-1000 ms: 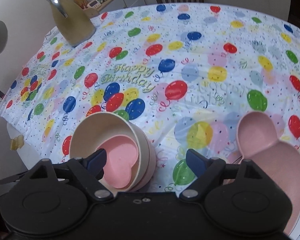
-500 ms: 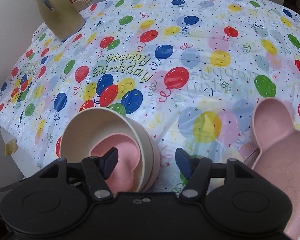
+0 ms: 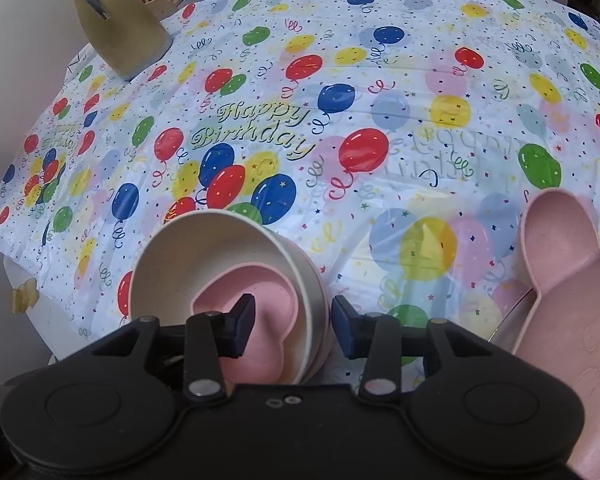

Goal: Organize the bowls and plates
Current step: 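Carry the nested bowls with both grippers over the pink bear plate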

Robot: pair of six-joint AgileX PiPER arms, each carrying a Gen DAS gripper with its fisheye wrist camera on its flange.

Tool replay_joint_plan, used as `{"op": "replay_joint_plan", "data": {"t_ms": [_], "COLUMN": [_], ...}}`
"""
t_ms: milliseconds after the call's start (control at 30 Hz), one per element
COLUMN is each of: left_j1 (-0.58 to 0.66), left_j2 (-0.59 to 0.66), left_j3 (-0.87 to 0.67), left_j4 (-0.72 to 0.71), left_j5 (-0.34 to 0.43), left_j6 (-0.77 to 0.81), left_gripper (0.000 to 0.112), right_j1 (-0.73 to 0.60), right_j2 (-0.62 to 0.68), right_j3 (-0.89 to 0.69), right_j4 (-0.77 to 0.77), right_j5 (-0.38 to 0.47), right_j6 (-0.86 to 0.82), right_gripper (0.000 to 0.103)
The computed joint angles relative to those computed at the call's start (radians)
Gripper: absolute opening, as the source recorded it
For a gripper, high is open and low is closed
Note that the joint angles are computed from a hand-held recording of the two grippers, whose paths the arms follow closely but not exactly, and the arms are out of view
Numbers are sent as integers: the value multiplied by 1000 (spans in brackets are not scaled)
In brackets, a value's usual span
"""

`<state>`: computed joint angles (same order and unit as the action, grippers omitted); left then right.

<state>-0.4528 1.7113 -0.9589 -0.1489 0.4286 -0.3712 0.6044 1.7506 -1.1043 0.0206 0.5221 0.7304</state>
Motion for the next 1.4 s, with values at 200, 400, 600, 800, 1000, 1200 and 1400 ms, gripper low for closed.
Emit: {"op": "replay_joint_plan", "data": {"t_ms": [200, 400, 600, 800, 1000, 1200, 1400], "left_j1": [-8, -29, -60, -96, -150, -227, -308], "left_j2": [-9, -43, -93, -159, -194, -166, -85], "left_j3": [0, 4, 12, 1, -51, -134, -237], "left_j4": [42, 94, 153, 178, 202, 205, 199], "left_j5": [10, 22, 41, 79, 139, 175, 192], "left_j6": [-33, -77, -128, -146, -162, -154, -142], "left_gripper": [34, 34, 34, 34, 34, 34, 34], "right_j1": [26, 69, 89, 110, 114, 78, 27], "right_j2": [2, -17, -60, -126, -221, -324, -431], "right_j3": [-11, -15, 0, -1, 7, 44, 115], "right_j4": [-101, -196, -249, -277, -296, -284, -311], "right_j5": [39, 72, 89, 155, 229, 282, 324], "right_j6": [87, 181, 235, 257, 261, 242, 257], "right_gripper": [19, 19, 18, 18, 18, 18, 18]}}
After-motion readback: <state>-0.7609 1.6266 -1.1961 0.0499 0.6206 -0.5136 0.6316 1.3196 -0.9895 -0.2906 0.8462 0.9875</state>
